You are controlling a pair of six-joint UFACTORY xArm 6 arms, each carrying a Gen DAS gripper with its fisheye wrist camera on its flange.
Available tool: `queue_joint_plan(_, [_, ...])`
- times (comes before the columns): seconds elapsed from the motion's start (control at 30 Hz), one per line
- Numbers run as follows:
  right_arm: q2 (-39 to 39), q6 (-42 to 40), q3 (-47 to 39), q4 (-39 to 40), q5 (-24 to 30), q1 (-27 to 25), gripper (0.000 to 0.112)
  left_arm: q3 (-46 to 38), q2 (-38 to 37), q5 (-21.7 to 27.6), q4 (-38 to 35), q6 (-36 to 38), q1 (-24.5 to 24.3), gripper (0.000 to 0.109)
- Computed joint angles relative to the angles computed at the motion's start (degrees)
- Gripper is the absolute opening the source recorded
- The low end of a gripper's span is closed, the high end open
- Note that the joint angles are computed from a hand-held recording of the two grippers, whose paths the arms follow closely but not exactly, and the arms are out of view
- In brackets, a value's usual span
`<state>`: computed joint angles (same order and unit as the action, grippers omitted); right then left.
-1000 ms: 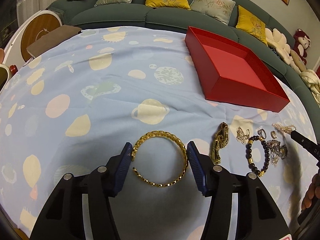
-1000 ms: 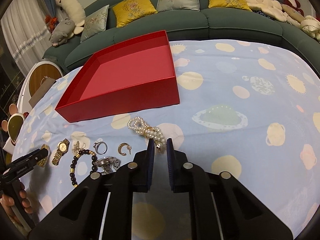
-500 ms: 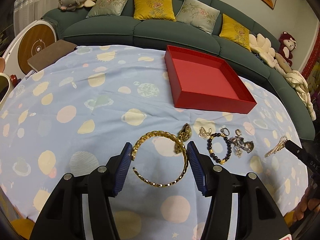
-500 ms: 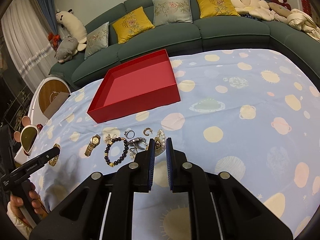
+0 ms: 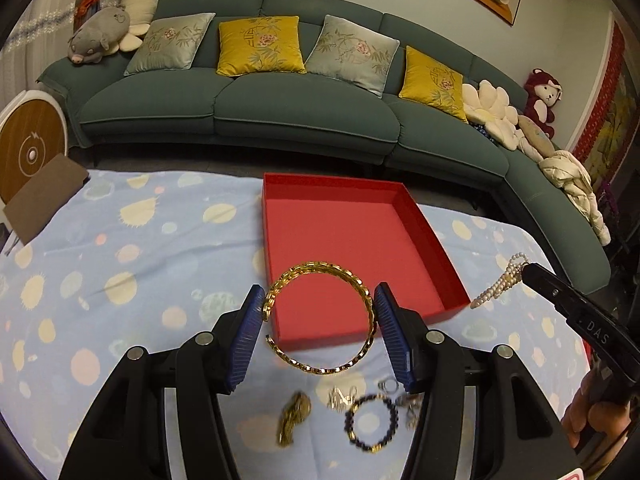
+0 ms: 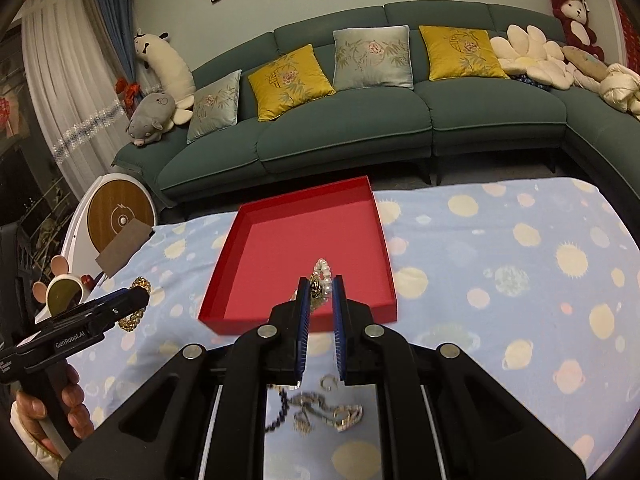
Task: Organize jewelry
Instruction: 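Carry the bangle into the red box and open the left tool while the right tool drops the pearls there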
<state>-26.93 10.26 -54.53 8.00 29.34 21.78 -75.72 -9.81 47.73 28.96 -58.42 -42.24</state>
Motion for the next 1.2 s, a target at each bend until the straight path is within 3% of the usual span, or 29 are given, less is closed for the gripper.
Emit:
queue_joint_plan(0.17, [14.85,-0.96,-12.17,-0.91,-2.29,-0.73,0.01,-11.34,12.04,-2.69,-4.23,7.21,5.29,0.054])
queue_joint_plan(0.33, [27.59,-1.17,-23.02,-0.46,-2.32,-1.8,0.01,-22.15,22.93,-2.07,-7.01,12.2,8.1,0.054])
queue_joint_plan(0.63, [39.66,-0.06,-33.02,-1.94,-1.23,-2.49,0.012,-33.1,34.69,1.96,-8.14,12.58,9.87,0.055])
queue_joint_plan(0.87, [38.8,0.68,-30.51,-1.27,-3.51,-3.49,0.023,-28.72,31.76,0.05,-6.46,10.06,10.43,0.057])
queue_joint_plan(1.07, [30.55,1.51,-19.84,-0.25,-4.35,-4.85,0.023,-12.59,19.19,-2.63,-0.93,6.56,8.23,0.057])
queue_joint_plan(1.2, [25.09,3.42,-12.86,-0.05,-3.17,-5.66,0.022,-6.1,14.26,-0.49,3.56,2.96,6.25,0.057])
